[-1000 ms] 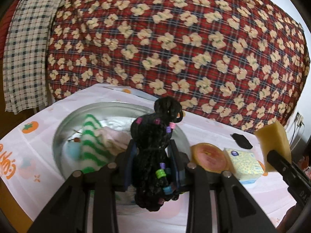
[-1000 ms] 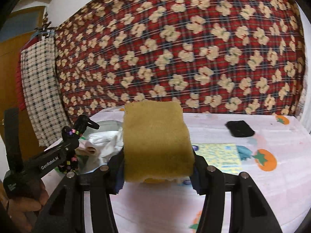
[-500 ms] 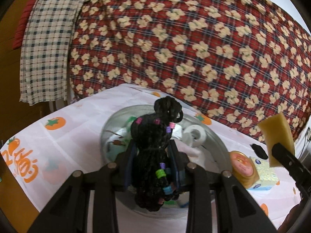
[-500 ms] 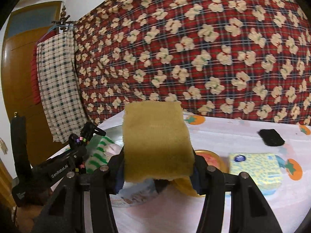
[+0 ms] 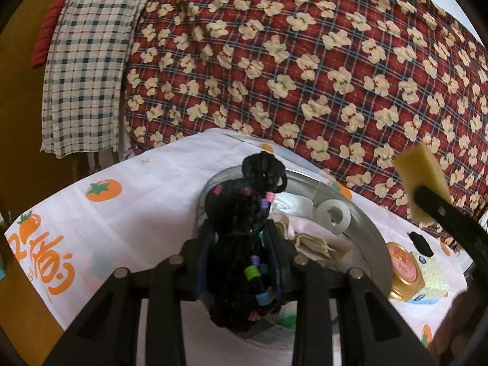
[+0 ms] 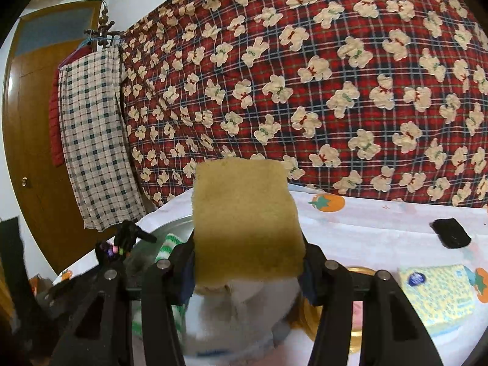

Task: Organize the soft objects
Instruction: 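Lower the plush and sponge into the tin and open both tools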

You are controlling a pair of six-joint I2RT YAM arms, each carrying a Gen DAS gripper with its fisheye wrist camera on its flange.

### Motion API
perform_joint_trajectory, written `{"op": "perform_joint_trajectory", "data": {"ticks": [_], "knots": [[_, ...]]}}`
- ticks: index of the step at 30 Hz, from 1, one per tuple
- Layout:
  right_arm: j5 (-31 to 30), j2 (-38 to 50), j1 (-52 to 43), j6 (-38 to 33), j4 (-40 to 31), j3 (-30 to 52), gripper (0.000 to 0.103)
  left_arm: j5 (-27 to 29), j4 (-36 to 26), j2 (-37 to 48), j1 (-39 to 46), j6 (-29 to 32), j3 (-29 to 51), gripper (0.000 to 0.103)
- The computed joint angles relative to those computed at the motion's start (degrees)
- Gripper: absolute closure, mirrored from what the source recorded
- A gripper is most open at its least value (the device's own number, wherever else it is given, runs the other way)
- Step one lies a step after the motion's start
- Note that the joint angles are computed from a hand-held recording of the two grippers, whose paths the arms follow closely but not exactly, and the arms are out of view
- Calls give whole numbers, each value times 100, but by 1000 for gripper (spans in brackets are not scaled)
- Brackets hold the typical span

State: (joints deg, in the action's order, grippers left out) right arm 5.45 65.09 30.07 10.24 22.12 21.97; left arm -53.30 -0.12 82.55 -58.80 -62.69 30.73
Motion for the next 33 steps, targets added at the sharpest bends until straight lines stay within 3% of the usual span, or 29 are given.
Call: {"op": "perform_joint_trajectory", "data": {"ticks": [9, 17, 20, 21, 22, 25, 30, 33], "knots": [[-173, 1673, -31, 322, 362, 852, 47, 185, 211, 183, 345, 389, 111, 72], [-456, 2406, -156, 353, 528, 1150, 47, 812, 1030, 519, 682, 1174, 189, 71], [-836, 2590, -282, 346, 723, 1160, 44, 1249, 1201, 784, 889, 1310, 309, 59], [-965, 2629, -331, 368, 727, 1170, 44, 1195, 1162, 805, 884, 1213, 317, 49], [-1064, 2649, -387, 415, 758, 1155, 38, 1113, 1231, 792, 845, 1212, 277, 31], [-1014, 2574, -461, 511, 1065, 959, 31, 828, 1389, 484, 689, 1138, 26, 2], [-802, 2217, -541, 640, 1799, 418, 31, -115, 932, -258, 317, 766, -223, 1], [-526, 1988, -569, 711, 2310, 53, 31, -797, 337, -909, 154, 148, -415, 0]]}}
